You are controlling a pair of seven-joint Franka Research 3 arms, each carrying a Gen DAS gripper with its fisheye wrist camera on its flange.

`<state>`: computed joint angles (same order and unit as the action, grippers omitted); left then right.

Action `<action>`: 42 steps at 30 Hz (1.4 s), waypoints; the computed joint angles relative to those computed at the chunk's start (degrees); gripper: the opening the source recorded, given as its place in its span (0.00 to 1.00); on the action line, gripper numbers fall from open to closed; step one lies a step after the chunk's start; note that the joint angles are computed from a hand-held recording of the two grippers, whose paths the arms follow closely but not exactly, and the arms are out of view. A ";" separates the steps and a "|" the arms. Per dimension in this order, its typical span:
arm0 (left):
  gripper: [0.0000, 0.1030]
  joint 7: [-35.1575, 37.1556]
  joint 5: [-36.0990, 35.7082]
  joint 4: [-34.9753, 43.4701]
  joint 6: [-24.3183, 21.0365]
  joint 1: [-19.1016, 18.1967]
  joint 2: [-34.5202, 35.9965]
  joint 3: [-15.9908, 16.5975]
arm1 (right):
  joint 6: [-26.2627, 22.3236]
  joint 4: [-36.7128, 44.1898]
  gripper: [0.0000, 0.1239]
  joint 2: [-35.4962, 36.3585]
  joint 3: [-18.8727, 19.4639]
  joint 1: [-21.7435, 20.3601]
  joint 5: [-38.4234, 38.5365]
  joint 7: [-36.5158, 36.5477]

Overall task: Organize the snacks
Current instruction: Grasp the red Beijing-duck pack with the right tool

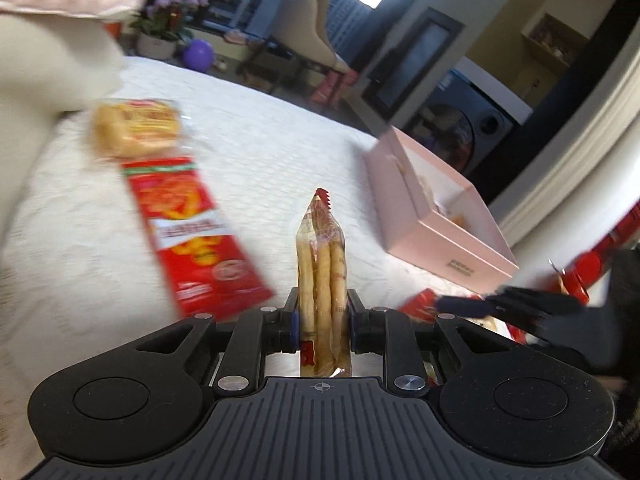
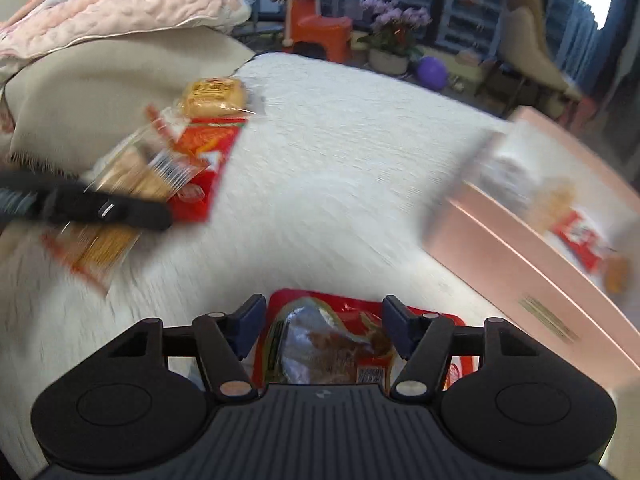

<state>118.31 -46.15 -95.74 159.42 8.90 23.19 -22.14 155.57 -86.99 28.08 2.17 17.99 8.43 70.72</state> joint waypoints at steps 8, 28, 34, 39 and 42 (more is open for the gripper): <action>0.24 -7.34 13.32 13.93 -7.24 -5.32 10.64 0.27 | 7.64 -18.48 0.54 -13.37 -2.13 -2.12 3.38 9.66; 0.24 -13.26 21.04 2.86 -4.23 -5.29 2.82 1.95 | 2.78 2.17 0.74 4.30 -10.89 5.88 -3.12 34.42; 0.24 -12.97 20.22 2.46 -4.13 -4.36 2.68 1.14 | -0.03 8.71 0.83 9.38 -15.01 9.61 -15.35 43.02; 0.24 -12.49 19.68 1.68 -3.91 -4.06 2.13 1.00 | -1.12 8.79 0.81 8.43 -8.77 4.45 -14.68 36.91; 0.24 -12.40 19.24 1.44 -3.97 -4.06 1.84 1.03 | 1.80 5.07 0.65 6.03 -6.81 2.98 -13.89 32.87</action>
